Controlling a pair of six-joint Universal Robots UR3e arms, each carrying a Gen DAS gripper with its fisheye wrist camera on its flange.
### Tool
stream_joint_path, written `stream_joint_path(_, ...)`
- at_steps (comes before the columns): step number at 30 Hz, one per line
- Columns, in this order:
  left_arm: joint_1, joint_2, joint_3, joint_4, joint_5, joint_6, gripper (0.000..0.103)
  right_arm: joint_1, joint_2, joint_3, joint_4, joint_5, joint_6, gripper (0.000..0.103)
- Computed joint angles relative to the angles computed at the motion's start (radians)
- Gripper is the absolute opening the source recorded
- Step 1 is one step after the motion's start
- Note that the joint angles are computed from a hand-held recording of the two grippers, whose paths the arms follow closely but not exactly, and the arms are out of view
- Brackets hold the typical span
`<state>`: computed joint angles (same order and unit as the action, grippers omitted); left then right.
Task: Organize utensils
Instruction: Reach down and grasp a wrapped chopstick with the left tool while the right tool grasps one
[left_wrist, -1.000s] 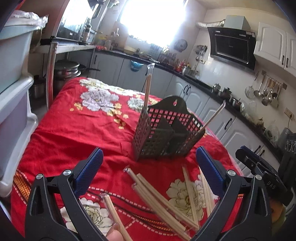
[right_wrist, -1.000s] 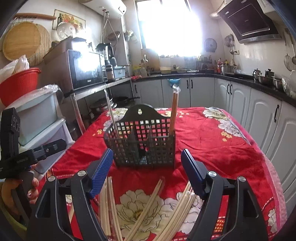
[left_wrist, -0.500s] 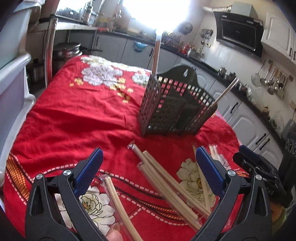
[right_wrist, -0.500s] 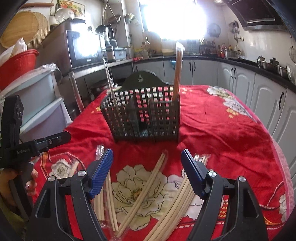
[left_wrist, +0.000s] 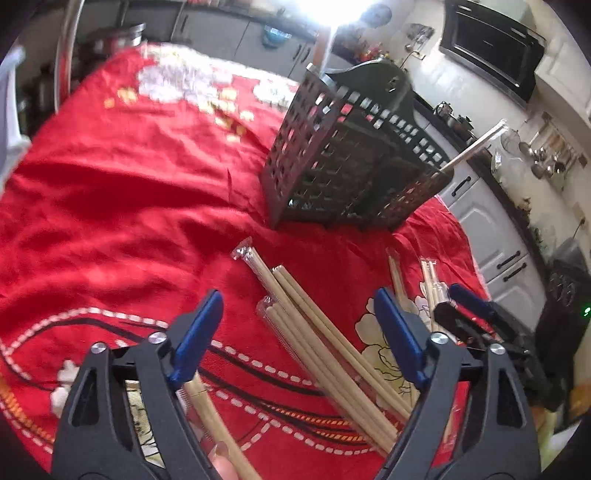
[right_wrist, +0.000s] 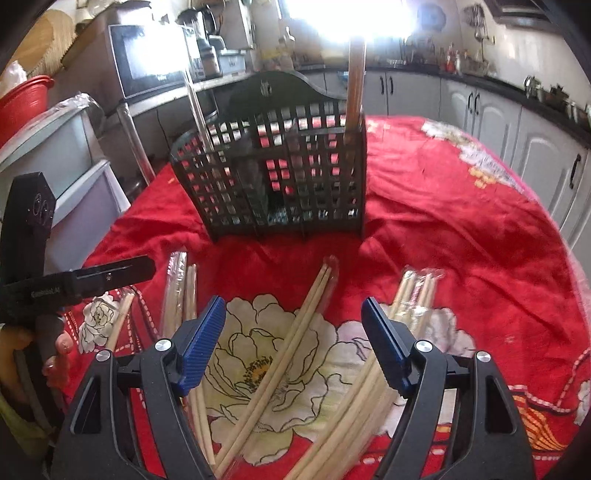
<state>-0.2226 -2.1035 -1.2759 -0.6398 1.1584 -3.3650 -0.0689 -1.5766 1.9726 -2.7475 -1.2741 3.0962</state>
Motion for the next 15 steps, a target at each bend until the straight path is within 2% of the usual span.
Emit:
stream_joint_path(7, 0.013, -0.102, 0.140, -0.112, -0.039, -0.011, 0.068, 0.002, 0.126, -0.126, 0.120, 0.020, 0.011, 0.073)
stream_joint_path(15, 0.037, -0.215, 0.311, -0.185, -0.096, -0.067, 0.058, -0.005, 0.223, -0.241, 0.197, 0.038, 0.025, 0.068)
